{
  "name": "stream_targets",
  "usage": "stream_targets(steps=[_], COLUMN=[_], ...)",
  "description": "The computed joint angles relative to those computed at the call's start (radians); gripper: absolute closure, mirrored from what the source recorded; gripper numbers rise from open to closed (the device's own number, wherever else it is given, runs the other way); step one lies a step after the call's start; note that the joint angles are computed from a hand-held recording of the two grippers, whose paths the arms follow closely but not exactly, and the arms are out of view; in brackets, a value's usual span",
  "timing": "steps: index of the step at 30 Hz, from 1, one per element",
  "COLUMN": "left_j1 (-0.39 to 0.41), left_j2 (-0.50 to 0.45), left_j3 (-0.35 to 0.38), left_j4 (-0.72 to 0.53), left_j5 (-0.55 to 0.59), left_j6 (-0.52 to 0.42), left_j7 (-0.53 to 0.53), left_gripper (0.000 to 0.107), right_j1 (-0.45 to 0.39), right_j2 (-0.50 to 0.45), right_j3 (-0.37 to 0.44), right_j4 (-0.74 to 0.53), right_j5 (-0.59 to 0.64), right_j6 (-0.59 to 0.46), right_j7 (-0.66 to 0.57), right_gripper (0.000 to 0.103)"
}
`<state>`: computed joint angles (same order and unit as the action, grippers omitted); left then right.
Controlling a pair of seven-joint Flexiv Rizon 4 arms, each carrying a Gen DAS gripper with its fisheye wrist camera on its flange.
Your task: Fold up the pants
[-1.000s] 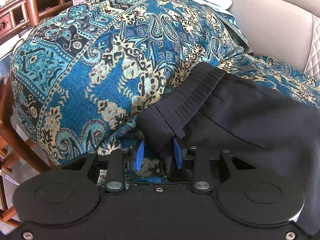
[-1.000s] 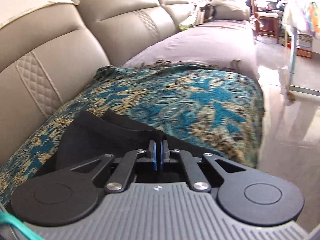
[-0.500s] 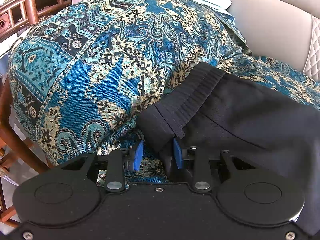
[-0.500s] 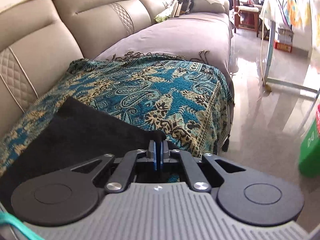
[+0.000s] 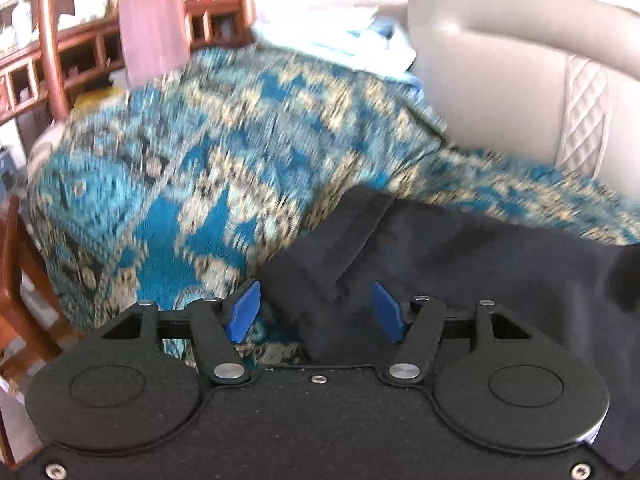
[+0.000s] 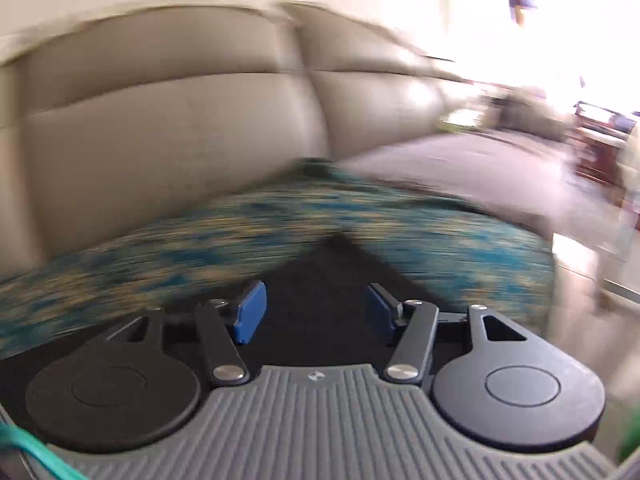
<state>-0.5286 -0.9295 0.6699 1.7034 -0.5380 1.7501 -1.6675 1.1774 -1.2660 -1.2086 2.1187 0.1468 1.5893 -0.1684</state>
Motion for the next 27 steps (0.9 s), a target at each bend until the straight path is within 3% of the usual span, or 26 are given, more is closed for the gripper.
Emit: stream_targets(steps=[2, 5, 9, 12, 14, 16, 20, 27], left_j1=[0.009, 0.092, 0.158, 0.179, 0.176, 0.216, 0.184, 0.136], left_j2=[0.028, 0.103, 0.119, 0.082, 0.060, 0.046, -0.028, -0.228], left_j3=[-0.037, -0.196, -0.351, -0.441, -0.473, -0.550, -0.514, -0.355], left_j4=[0.011, 0.018, -0.038, -0.129, -0.191, -0.252, -0.398, -0.756], left_j5=[0.022, 0.106, 0.179, 0.184, 0.171, 0.193, 0.236, 0.292], left_j6=[0.053, 0.124, 0.129, 0.086, 0.007, -0.080, -0.207, -0.483], left_j7=[0.017, 0.101, 0.210, 0.272, 0.289, 0.302, 0.272, 0.102], left_gripper=[0.047, 0.050, 0.053, 0.059, 0.083, 0.088, 0.088, 0.088], right_j1=[-0.022, -0.070, -0.105, -0.108, -0.102, -0.104, -0.067, -0.065], right_j2=[-0.003, 0.018, 0.039, 0.037, 0.034, 0.045, 0.008, 0.007], right_j3=[0.036, 0.125, 0.229, 0.276, 0.299, 0.331, 0.325, 0.350], right_j4=[-0.049, -0.132, -0.223, -0.266, -0.286, -0.289, -0.305, -0.318], right_j5=[-0.009, -0.019, -0.065, -0.079, -0.080, -0.078, -0.024, 0.022], right_j6=[0.139, 0.336, 0.478, 0.527, 0.537, 0.547, 0.538, 0.524], right_j7=[-0.061, -0.166, -0.283, -0.346, -0.382, -0.410, -0.474, -0.584], right_gripper=[0.029, 0.029, 0.024, 0.022, 0.022, 0.021, 0.016, 0.014])
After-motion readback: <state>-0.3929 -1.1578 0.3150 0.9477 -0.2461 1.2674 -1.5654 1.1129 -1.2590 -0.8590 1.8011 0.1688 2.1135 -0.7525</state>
